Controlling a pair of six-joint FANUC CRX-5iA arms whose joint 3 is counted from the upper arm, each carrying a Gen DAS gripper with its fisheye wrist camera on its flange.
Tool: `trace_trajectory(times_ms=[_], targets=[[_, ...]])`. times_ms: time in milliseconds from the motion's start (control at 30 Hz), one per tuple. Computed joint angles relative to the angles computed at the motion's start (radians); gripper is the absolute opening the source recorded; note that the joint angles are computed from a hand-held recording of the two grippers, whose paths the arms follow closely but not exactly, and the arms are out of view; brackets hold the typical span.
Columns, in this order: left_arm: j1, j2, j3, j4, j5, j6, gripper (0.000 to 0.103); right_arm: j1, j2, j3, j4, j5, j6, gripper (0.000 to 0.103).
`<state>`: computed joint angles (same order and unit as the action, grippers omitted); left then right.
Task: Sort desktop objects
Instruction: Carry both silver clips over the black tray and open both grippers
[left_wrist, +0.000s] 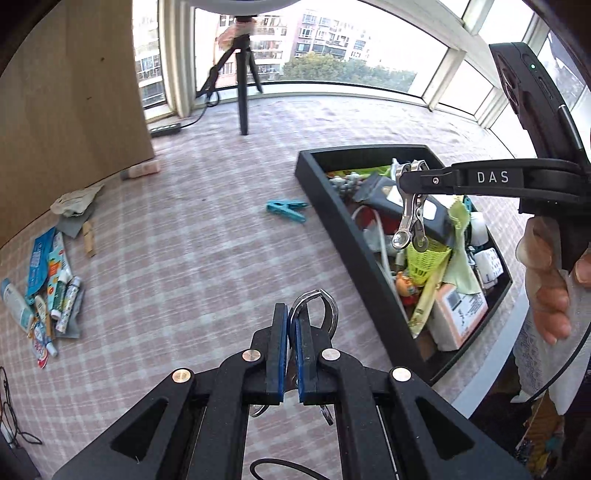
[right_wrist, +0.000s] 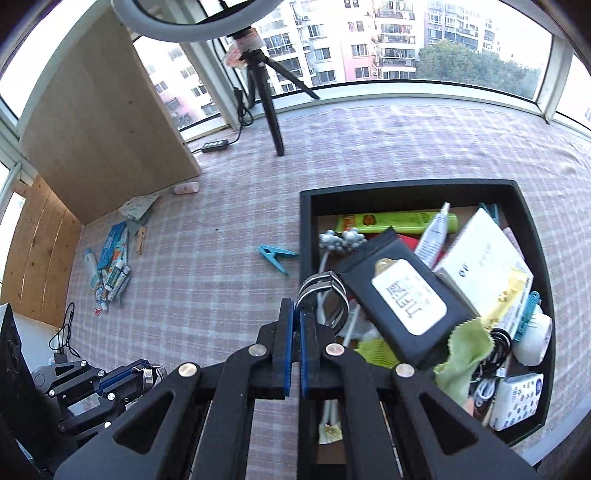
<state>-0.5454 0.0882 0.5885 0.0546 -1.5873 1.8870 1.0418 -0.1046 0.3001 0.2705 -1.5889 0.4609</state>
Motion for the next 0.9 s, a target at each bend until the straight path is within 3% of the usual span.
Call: trace_trajectory(times_ms=[400,467,500,533,567,767,900], targets=[[-0.179,0.308,0.371,0.041,-0.085,0.021,0.004,-0.018,-0.261,-0.228,0.053,-0.090,-0.116,0.004],[-0.189,0.367,0.453,0.054,-0.134,0.035,0.012,-0.035,-0.288,-0.245,0.039,-0.085,-0.120,0.011],[-0.193,0.399,0.500,0.055,-0.167,0.046,0.027,-0.048,-0.297,-0.245,0.021,-0.087,-0.121,0.025],[-0.197,0.403,0.506,0.051,-0.163,0.056,0.034,-0.052,-0.308,-0.251,0.018,-0.087,-0.130,0.031],[-0.202,0.399,0.503,0.038,-0.152,0.065,0.033,-0.041,-0.320,-0.261,0.034,-0.087,-0.142,0.035],[-0.223,0.399,0.532,-0.029,-0.172,0.067,0.032,0.001,-0.330,-0.271,0.083,-0.096,-0.156,0.035],[-0.217,0.352,0.467,-0.044,-0.149,0.074,0.032,0.011,-0.318,-0.266,0.091,-0.083,-0.156,0.035]])
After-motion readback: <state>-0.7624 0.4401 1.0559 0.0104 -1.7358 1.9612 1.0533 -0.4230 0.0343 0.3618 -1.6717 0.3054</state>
